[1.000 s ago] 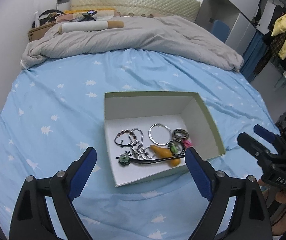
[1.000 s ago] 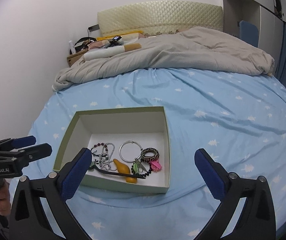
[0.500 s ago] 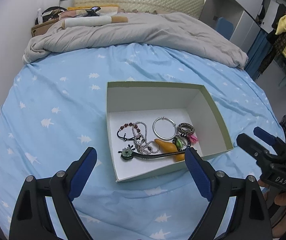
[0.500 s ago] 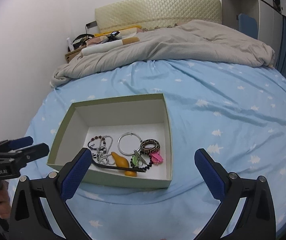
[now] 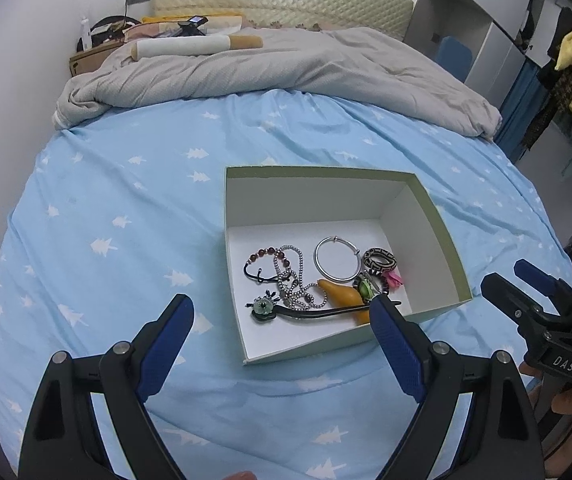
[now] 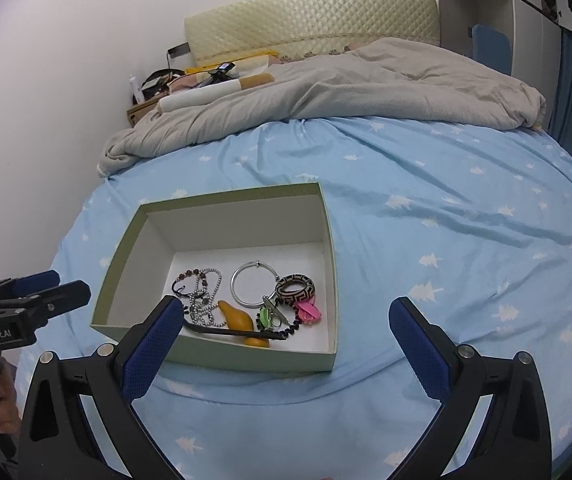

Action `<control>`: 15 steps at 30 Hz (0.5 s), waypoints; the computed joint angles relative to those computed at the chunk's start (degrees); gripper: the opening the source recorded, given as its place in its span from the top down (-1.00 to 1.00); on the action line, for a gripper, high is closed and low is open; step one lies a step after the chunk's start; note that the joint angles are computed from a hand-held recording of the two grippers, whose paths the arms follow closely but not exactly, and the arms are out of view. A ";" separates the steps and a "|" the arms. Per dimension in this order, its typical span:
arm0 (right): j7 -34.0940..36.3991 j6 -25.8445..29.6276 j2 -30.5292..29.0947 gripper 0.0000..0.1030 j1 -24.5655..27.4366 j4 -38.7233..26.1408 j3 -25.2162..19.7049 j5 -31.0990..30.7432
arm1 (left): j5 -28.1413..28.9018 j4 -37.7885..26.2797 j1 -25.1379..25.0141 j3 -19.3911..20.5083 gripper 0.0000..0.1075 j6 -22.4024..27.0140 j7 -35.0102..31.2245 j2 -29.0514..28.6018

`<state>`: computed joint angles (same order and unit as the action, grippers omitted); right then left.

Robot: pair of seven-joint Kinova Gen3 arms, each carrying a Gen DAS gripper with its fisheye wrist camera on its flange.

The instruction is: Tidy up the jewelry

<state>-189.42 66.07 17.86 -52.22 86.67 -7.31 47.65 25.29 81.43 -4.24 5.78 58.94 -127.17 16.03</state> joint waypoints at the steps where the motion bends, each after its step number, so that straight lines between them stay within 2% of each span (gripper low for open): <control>1: 0.05 -0.02 0.07 -1.00 -0.01 -0.03 -0.02 0.04 | -0.12 -0.02 0.04 -0.05 -0.67 0.02 0.12 -0.03; 15: 0.56 -0.59 0.39 -1.00 0.40 0.45 0.38 0.16 | -1.58 -0.28 0.95 0.16 -0.67 -0.92 0.25 0.40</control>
